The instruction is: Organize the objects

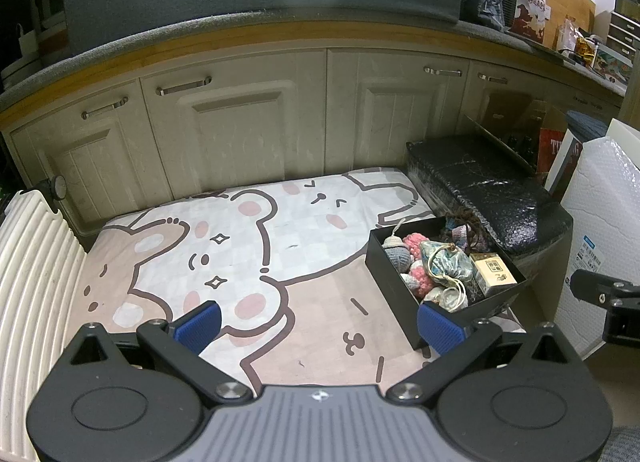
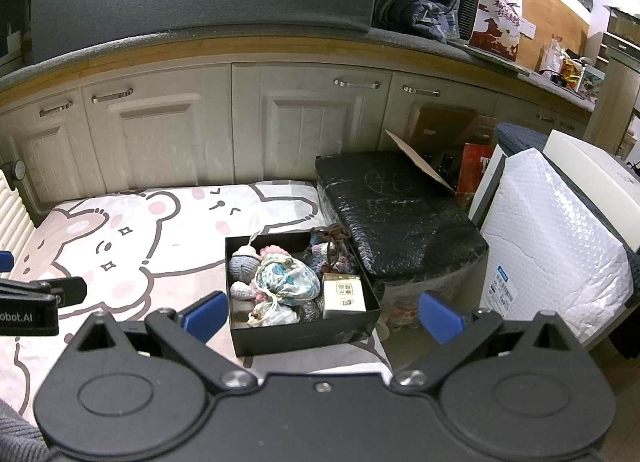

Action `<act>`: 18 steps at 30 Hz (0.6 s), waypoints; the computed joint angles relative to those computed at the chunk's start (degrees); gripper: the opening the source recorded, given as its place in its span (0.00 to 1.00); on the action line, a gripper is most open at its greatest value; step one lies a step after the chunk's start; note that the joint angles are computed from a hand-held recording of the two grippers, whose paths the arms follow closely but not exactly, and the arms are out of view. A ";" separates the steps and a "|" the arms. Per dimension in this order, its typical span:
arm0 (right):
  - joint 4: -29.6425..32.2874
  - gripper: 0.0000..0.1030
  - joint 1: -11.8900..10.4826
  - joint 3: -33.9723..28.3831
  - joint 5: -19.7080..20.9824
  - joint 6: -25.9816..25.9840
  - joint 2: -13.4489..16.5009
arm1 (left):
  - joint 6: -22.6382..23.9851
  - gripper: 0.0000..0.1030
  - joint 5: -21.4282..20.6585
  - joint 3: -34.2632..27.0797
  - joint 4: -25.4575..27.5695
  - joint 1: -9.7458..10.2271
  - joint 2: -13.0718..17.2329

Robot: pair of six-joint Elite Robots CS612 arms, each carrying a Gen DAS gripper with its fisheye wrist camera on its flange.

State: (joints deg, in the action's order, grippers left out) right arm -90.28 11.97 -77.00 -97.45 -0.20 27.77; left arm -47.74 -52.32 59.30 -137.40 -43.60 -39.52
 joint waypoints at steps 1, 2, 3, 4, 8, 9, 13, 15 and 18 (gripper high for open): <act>-0.06 1.00 0.01 0.02 -0.04 -0.06 0.01 | 0.00 1.00 0.00 0.00 0.00 0.00 0.00; -0.07 1.00 -0.01 -0.01 -0.05 -0.13 0.01 | 0.10 1.00 -0.07 0.01 -0.07 0.01 0.00; -0.12 1.00 -0.01 0.00 -0.10 -0.18 0.02 | 0.10 1.00 -0.07 0.01 -0.07 0.01 0.00; -0.12 1.00 -0.02 -0.04 -0.14 -0.19 0.03 | 0.17 1.00 -0.10 0.01 -0.10 0.02 0.00; -0.04 1.00 -0.07 -0.13 -0.14 -0.05 0.05 | 0.24 1.00 -0.19 -0.03 -0.09 0.04 0.01; -0.04 1.00 -0.07 -0.13 -0.14 -0.05 0.05 | 0.19 1.00 -0.23 0.05 -0.13 0.00 0.00; -0.02 1.00 -0.08 -0.09 -0.12 -0.26 0.03 | 0.21 1.00 -0.41 0.25 -0.34 -0.07 0.01; -0.02 1.00 -0.03 -0.08 -0.17 -0.28 0.03 | 0.27 1.00 -0.46 0.22 -0.32 -0.03 0.00; -0.02 1.00 -0.02 -0.06 -0.21 -0.24 0.01 | 0.33 1.00 -0.52 0.28 -0.38 -0.05 -0.01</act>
State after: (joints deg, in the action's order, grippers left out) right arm -90.30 11.95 -77.05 -97.66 -0.44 27.78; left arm -47.41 -52.84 59.58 -137.78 -43.65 -39.53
